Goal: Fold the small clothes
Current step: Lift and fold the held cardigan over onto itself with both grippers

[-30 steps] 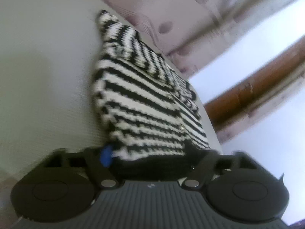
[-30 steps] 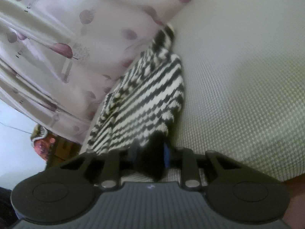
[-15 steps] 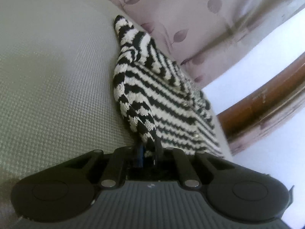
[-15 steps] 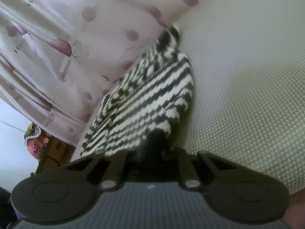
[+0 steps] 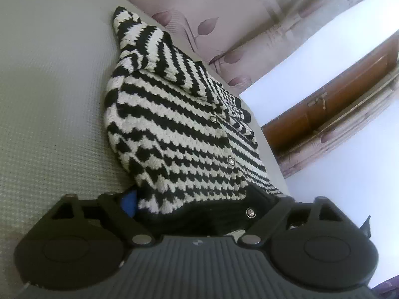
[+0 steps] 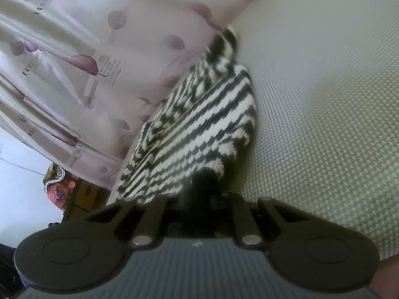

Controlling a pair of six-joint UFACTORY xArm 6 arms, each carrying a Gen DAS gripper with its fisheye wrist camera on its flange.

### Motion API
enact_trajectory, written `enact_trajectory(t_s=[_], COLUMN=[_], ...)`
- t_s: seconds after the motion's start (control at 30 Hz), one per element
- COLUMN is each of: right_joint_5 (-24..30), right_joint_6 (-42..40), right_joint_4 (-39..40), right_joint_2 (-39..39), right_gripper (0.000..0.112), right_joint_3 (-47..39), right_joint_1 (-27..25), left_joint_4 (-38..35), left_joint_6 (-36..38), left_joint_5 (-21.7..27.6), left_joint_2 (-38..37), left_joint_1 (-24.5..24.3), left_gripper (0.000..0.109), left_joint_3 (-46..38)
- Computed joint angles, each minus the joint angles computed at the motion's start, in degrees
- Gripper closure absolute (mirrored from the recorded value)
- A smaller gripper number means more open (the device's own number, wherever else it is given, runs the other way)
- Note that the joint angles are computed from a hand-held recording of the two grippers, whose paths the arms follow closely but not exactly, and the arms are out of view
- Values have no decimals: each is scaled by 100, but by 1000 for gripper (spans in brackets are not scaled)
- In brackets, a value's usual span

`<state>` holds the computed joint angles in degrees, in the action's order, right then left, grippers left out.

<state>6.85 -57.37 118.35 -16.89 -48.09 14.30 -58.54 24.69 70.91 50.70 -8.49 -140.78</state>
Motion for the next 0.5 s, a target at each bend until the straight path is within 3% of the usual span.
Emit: enact_trajectory(t_s=[0.03,0.07,0.1,0.13,0.23,0.3,0.5], right_joint_5=[-19,-34,-46,-50,-470,-584,-136], right_joint_6=[-59,-165,-387,-578,-829,-1305,-2509], right_joint_4=[38,141,383,581,500,914,2492], right_joint_2=[44,74,102,115,206,233,6], right_gripper=[102,102,102,103,103,103,103], right_joint_3=[-47,-85,-129,-154,-306,-392,-268], right_joint_1=[17,22,15,7,216,237,-76], left_joint_4=[3,24,89,285,82,-46,-699], left_joint_6=[48,102,51,-138,101,397,718], left_joint_5=[-194,-390,-480,-456,-992,-1605,-2429], left_joint_2=[-121,-287,-299,-240,-707,-1147,-1691], left_joint_1=[-51,-81,-105,-123,-159,-241,-315], left_gripper=[29,41,77,99,98,98,98], left_joint_3=[219,505,551,476,1380,2077,2805])
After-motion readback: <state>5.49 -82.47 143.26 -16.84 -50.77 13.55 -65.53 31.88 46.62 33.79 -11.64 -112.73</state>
